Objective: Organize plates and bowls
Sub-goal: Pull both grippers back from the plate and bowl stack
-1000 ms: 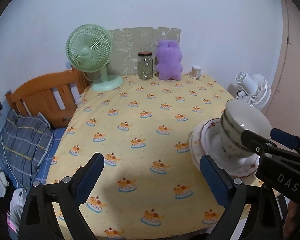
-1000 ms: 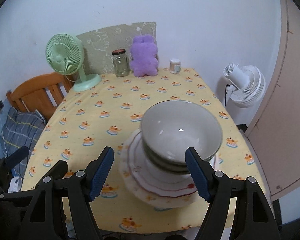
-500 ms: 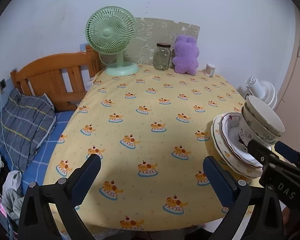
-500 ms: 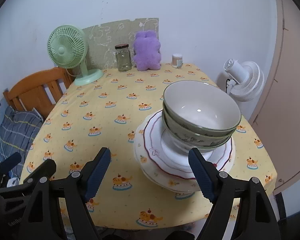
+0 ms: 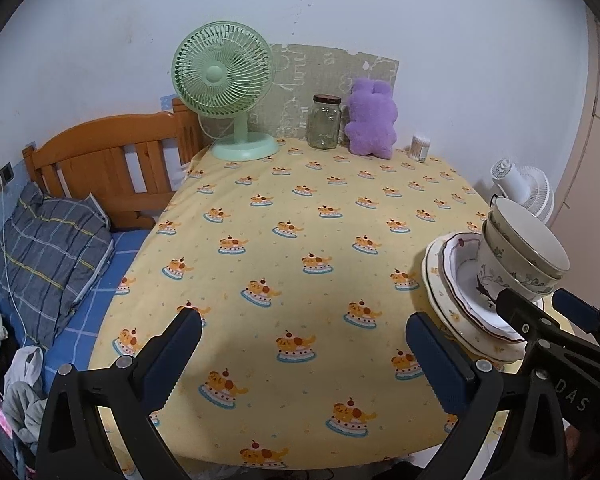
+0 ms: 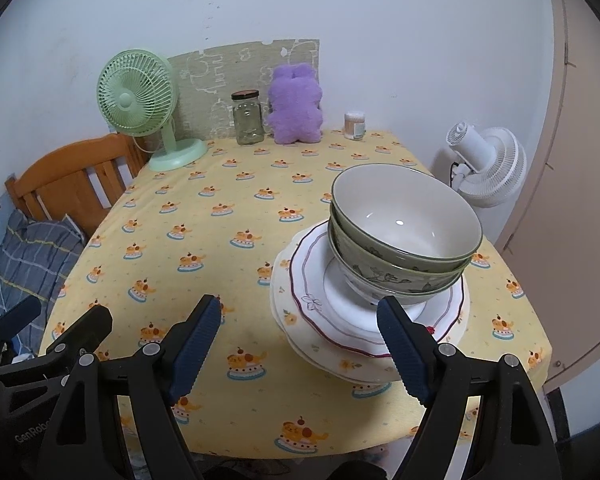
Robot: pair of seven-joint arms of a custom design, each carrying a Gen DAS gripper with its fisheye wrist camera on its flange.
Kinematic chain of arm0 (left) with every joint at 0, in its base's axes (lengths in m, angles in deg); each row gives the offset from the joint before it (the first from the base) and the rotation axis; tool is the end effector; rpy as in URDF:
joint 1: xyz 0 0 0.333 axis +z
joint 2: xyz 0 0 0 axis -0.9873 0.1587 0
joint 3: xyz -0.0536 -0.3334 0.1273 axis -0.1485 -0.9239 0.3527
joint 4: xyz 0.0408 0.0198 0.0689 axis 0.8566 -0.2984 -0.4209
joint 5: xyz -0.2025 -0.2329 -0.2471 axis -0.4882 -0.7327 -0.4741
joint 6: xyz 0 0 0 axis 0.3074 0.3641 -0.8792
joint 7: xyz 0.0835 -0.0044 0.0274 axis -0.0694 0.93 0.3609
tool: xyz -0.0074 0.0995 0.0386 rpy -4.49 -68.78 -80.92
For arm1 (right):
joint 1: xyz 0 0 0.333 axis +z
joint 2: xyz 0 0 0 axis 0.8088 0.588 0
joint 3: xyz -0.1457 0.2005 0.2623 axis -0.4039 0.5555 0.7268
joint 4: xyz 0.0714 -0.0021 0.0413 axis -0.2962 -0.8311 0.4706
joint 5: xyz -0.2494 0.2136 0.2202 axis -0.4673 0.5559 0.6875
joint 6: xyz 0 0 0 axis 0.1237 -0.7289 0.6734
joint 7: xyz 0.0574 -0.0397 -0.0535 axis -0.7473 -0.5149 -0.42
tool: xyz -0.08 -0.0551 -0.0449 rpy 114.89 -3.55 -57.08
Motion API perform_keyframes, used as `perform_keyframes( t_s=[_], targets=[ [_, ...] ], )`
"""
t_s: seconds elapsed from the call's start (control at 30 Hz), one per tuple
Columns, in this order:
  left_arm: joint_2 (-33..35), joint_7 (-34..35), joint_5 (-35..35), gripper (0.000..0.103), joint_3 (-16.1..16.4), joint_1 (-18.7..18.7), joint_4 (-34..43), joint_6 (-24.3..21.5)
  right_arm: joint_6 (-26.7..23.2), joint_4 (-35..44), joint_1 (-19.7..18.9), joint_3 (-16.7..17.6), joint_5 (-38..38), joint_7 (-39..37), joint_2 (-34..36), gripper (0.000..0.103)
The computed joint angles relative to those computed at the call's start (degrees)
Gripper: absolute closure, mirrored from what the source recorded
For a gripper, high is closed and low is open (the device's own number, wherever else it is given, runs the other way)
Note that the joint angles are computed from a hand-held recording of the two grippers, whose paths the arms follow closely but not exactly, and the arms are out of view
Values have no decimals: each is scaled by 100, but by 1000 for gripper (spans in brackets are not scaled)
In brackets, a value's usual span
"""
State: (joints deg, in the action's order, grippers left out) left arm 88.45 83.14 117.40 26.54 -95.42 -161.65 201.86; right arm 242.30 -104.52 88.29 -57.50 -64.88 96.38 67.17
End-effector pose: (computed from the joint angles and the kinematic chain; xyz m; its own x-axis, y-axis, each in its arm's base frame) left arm 0.6395 -0.2224 0.4359 0.0901 -0.9919 0.0892 -0.6659 -0.1266 -0.7352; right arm 0.6506 0.3036 0.4538 0.0662 -0.9978 0.0041 -0.6800 -0.0481 -0.7316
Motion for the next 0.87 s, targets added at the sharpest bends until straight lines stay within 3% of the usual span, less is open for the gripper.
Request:
perform_keyframes(
  t_s=[0.87],
  targets=[
    [-84, -535, 619, 0, -26, -17, 82, -85, 120, -82, -13, -91, -350, 289, -101, 20]
  ],
)
